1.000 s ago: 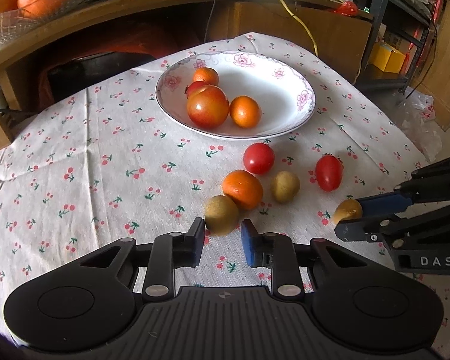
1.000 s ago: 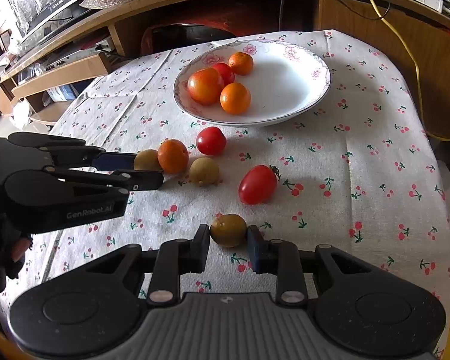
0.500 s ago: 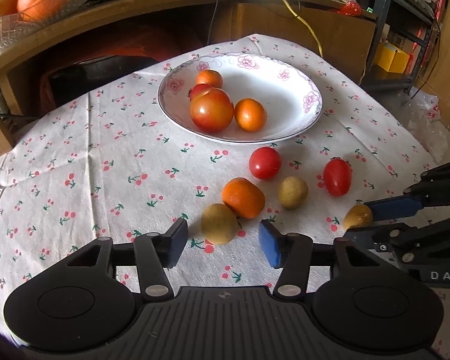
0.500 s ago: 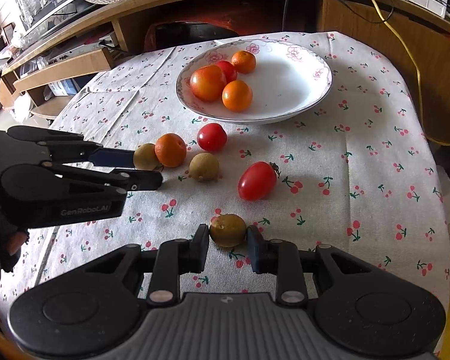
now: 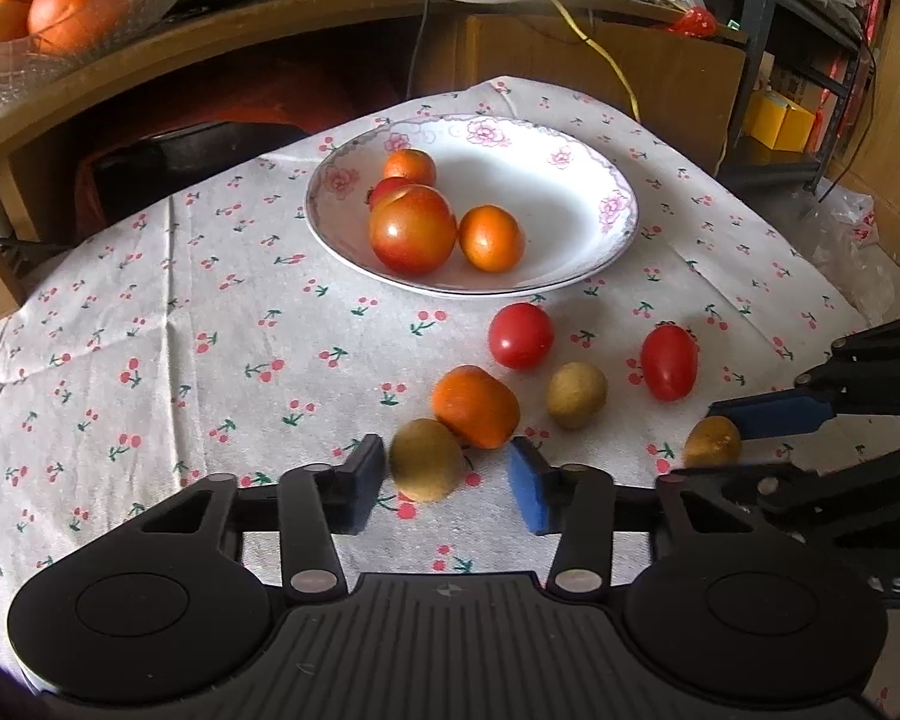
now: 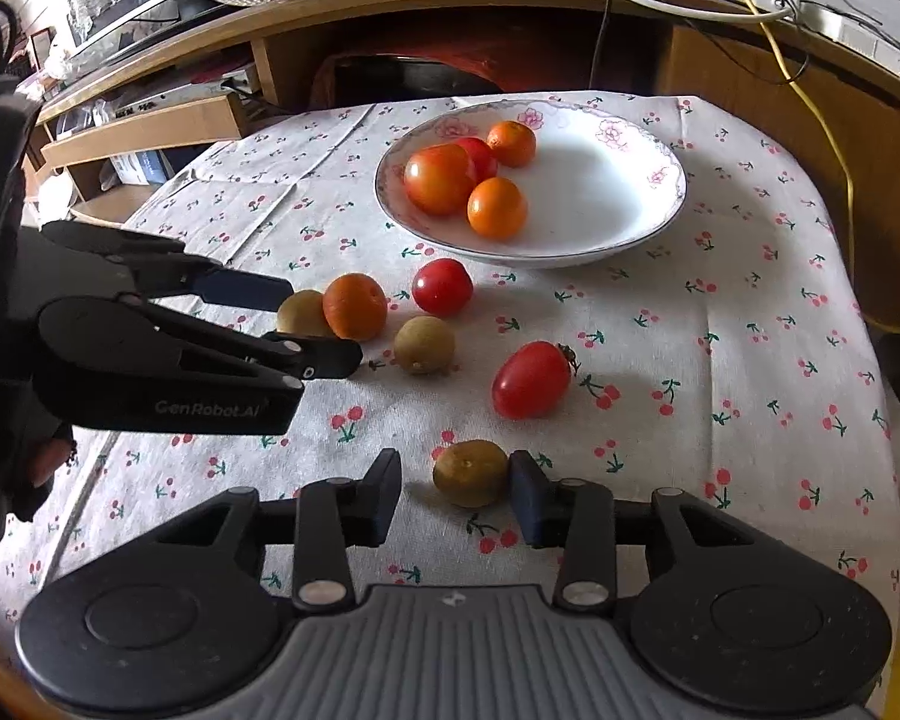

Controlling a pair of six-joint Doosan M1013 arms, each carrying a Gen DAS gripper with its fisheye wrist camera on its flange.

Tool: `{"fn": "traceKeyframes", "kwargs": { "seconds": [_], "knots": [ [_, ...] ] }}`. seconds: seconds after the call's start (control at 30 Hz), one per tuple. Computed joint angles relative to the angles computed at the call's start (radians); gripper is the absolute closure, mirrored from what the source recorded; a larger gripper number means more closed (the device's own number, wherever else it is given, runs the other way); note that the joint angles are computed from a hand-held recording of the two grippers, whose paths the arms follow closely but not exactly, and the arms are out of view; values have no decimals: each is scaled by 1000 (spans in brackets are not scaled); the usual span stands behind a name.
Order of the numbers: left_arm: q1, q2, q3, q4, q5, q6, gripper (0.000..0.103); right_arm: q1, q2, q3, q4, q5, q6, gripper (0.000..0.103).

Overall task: Organize fruits
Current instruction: 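Close the left tool on the potato while the right tool closes on the kiwi, then lift and carry the potato in the left tool while the right tool carries the kiwi toward the bowl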

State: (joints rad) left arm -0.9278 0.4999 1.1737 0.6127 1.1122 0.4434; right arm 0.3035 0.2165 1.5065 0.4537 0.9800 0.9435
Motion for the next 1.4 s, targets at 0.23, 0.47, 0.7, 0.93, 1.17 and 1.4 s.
{"fn": "traceKeyframes", "kwargs": {
  "seconds": [0.23, 0.47, 0.7, 0.93, 1.17, 1.4],
  "knots": [
    [2, -3, -6, -26, 20, -2, 64, 17, -3, -2, -65, -16, 9, 75],
    [-3, -14, 2, -46, 16, -10, 68, 13, -6, -5, -33, 13, -17, 76],
    [-19, -26, 4, -44, 35, -26, 68, 11, -11, -4, -23, 19, -33, 76],
    [-39, -27, 3, -86, 66, -19, 68, 8, -20, 1, -19, 26, -53, 76],
    [-42, -21, 0, -83, 61, 6, 63, 13, -18, 6, -41, 43, -65, 76],
    [-45, -15, 0, -75, 52, 33, 36, 13, -16, 8, -35, 42, -88, 75]
  ]
}}
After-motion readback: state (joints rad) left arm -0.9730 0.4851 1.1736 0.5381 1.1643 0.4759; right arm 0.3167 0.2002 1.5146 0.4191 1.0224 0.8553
